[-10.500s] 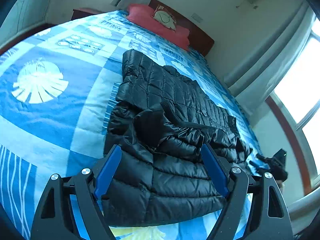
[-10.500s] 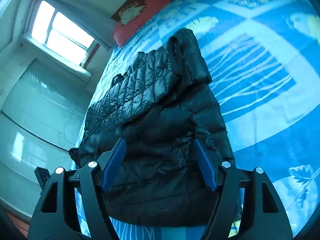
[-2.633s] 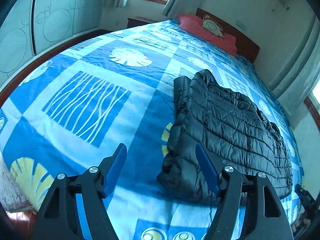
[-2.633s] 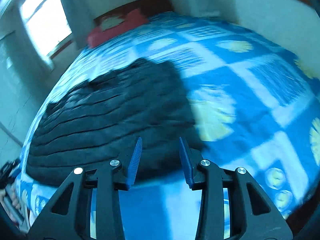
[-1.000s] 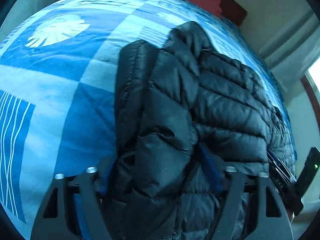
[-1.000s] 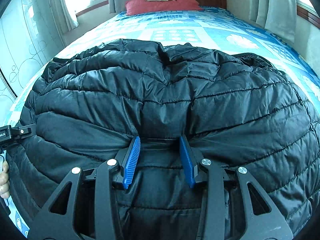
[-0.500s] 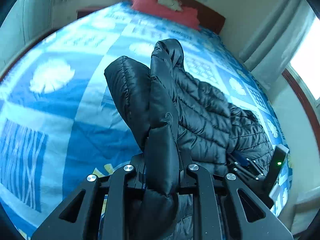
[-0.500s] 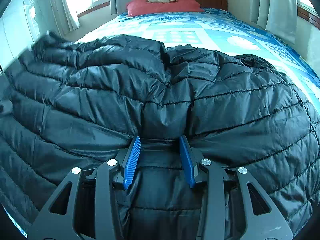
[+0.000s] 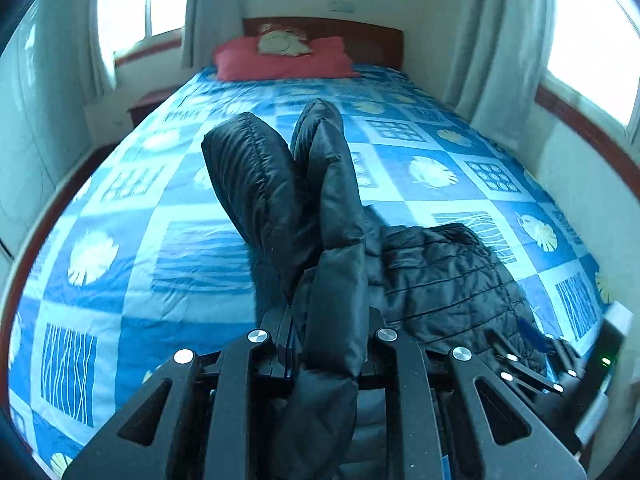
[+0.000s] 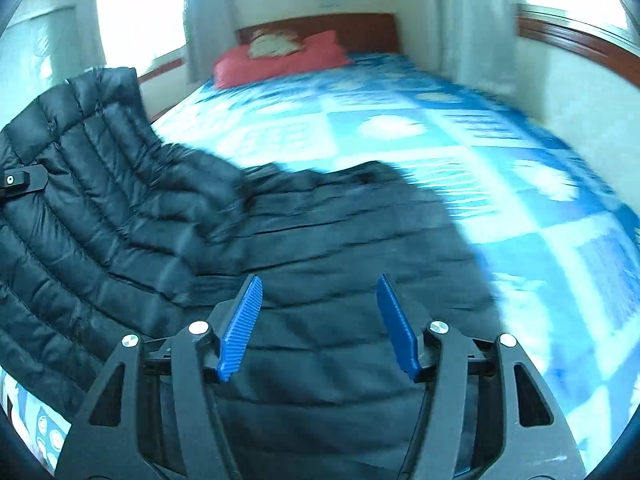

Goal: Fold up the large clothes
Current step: 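Carry the jacket bundle with the left gripper and set it down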

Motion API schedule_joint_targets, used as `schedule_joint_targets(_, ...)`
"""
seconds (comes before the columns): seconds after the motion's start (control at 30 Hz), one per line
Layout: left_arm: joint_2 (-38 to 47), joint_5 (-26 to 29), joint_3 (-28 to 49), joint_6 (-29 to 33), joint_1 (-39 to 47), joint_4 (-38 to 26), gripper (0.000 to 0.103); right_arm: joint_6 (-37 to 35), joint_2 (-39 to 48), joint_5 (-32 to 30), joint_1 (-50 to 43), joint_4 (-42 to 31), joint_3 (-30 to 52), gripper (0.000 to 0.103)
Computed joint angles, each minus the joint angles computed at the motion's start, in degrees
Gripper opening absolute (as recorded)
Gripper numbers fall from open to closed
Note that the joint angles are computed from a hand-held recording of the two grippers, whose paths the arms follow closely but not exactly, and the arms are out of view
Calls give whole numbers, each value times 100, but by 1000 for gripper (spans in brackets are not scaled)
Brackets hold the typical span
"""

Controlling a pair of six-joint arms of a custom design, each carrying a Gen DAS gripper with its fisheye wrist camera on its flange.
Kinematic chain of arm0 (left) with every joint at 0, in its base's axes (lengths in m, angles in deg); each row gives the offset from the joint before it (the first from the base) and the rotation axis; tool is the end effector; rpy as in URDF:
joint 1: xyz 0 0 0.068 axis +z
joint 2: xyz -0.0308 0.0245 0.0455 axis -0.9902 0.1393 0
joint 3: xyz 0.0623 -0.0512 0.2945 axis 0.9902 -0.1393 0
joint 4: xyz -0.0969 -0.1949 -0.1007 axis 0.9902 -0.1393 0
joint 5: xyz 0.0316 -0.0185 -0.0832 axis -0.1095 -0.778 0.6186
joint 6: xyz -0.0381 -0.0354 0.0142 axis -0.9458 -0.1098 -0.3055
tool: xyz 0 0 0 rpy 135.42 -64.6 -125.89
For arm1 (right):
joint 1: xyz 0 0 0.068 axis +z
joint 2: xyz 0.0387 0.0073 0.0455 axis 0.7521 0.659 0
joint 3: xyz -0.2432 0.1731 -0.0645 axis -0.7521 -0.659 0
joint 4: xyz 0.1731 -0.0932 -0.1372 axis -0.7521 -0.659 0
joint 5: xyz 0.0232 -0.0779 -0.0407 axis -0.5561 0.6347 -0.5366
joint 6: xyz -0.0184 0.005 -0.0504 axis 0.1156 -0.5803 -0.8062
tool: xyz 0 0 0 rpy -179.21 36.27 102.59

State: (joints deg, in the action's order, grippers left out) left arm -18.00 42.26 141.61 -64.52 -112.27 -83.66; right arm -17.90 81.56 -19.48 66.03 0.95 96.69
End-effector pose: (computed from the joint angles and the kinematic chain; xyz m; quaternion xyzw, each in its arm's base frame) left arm 0.1653 -0.0792 0.3190 -0.0953 0.9218 0.0062 0.3757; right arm 0.1995 0.0634 0.2345 -0.0979 0.9062 0.1005 0.3988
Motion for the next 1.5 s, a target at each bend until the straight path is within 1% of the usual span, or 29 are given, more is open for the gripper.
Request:
schedule_joint_targets(0.07, 580, -305, 340, -253, -496, 29, 19, -297, -153, -331, -756, -88, -93, 61)
schedule_joint_targets(0.13, 1094, -472, 655, -432, -828, 13, 19, -571, -128, -818, -1591, -146, -165, 61)
schedule_joint_targets(0.23, 1907, -651, 1213, -627, -1302, -25, 19, -813, -25, -1224, -2417, -107, -275, 61)
schedule_joint_targets(0.3, 2409, -682, 1520, -650, -1532, 28, 19, -957, 63, -1433, -2852, -60, -345, 61)
schedule_joint_targets(0.4, 3150, -585, 1903, -688, -1751, 178, 20, -1272, 219, -1800, -3506, -45, -365, 61)
schedule_joint_targets(0.5, 3918, -490, 2205, -777, -1913, 320, 20, -1566, 241, -1825, -3857, 25, -469, 61)
schedule_joint_targets(0.57, 4271, -449, 2280, -870, -1996, 439, 20, -1708, 351, -1838, -4052, 117, -519, 61)
schedule_joint_targets(0.6, 4442, -439, 2249, -918, -2046, 595, 20, -1786, 422, -1907, -4175, 100, -494, 61)
schedule_joint_targets(0.67, 4647, -563, 2224, -989, -2174, 761, 21, -1872, 622, -1971, -4345, 186, -493, 62)
schedule_joint_targets(0.7, 4747, -708, 2217, -1015, -2258, 806, 21, -1961, 724, -2046, -4481, 206, -465, 62)
schedule_joint_targets(0.8, 4880, -931, 2269, -1059, -2389, 760, 21, -2014, 857, -2143, -4649, 222, -437, 62)
schedule_joint_targets(0.97, 4961, -1012, 2400, -1136, -2449, 625, 22, -2050, 1003, -2220, -4794, 298, -435, 63)
schedule_joint_targets(1.07, 4994, -1089, 2455, -1225, -2555, 641, 31, -2083, 1062, -2192, -4812, 324, -434, 63)
schedule_joint_targets(1.1, 4991, -1140, 2483, -1264, -2630, 625, 36, -2099, 1067, -2192, -4833, 318, -432, 63)
schedule_joint_targets(1.13, 4982, -1178, 2516, -1277, -2711, 621, 47, -2104, 1063, -2190, -4861, 312, -425, 63)
schedule_joint_targets(1.17, 4965, -1196, 2528, -1277, -2768, 641, 52, -2105, 1064, -2193, -4884, 308, -417, 63)
schedule_joint_targets(1.2, 4920, -1213, 2538, -1278, -2849, 679, 61, -2120, 1073, -2206, -4916, 301, -405, 63)
schedule_joint_targets(1.23, 4879, -1231, 2570, -1321, -2922, 661, 64, -2137, 1079, -2217, -4952, 289, -385, 63)
schedule_joint_targets(1.37, 4602, -1129, 2587, -1499, -3126, 619, 67, -2195, 1019, -2204, -5061, 235, -353, 63)
schedule_joint_targets(1.47, 4216, -927, 2357, -1458, -3291, 922, 67, -2227, 955, -2162, -5092, 193, -342, 64)
schedule_joint_targets(1.5, 4177, -964, 2381, -1461, -3357, 895, 67, -2235, 938, -2149, -5096, 174, -338, 64)
